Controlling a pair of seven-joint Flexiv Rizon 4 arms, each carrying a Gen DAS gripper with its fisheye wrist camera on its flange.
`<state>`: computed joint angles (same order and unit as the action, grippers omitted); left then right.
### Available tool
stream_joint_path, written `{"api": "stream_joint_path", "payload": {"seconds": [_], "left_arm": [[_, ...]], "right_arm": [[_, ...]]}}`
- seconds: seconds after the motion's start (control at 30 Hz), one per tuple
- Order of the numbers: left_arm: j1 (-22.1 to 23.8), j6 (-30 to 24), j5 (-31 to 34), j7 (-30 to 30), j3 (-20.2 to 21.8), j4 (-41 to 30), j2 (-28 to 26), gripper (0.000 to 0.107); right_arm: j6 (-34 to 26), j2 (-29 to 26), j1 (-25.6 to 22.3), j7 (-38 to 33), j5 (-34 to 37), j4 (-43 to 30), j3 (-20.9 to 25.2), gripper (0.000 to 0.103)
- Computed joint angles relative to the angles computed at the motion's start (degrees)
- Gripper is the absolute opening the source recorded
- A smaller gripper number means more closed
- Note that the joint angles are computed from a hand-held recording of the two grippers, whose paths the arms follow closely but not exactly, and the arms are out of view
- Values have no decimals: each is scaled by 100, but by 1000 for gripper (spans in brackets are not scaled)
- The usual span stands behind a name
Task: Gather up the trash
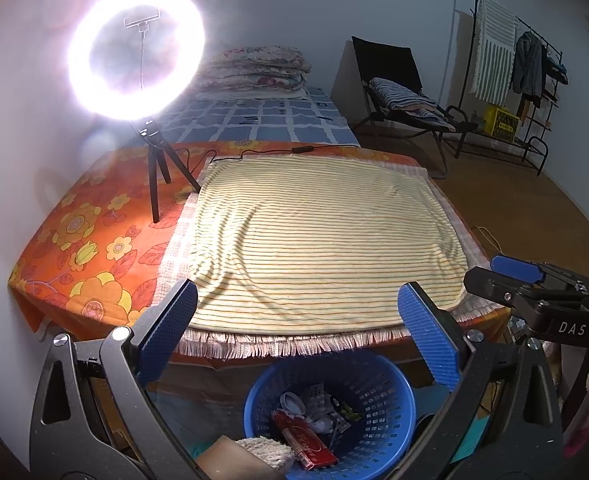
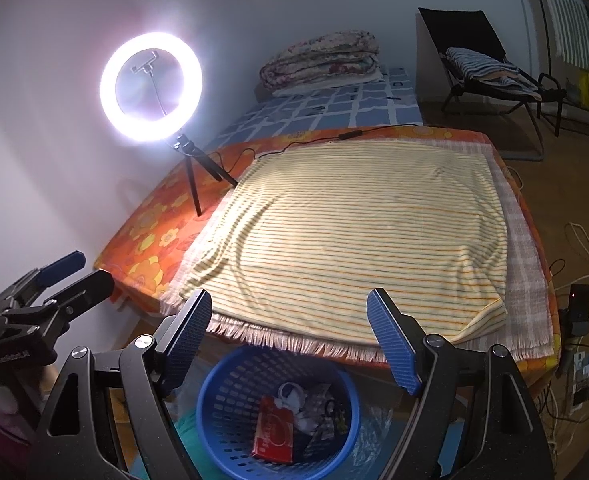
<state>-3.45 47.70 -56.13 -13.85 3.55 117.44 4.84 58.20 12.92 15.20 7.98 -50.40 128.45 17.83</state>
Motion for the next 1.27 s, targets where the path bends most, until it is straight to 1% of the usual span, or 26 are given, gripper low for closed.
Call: {"api": "stream_joint_path", "payload": {"seconds": [0.6,0.8,1.07,1.27], "left_arm": [[-17,62,34,-12,-15,-5,-10,102],[23,56,147,-45,-33,-86,-120,102],[64,16,233,-104,-65,-151,-208,102],[67,78,293,-147,-107,-164,-285,102]], "right_arm": [[101,-26,-30,94,-16,37,-16,80],[245,-69,-50,147,-11,72,-57,80],[293,-151,-47,123,52,68,-88,80],[376,-203,-56,120,91,85,-124,80]]}}
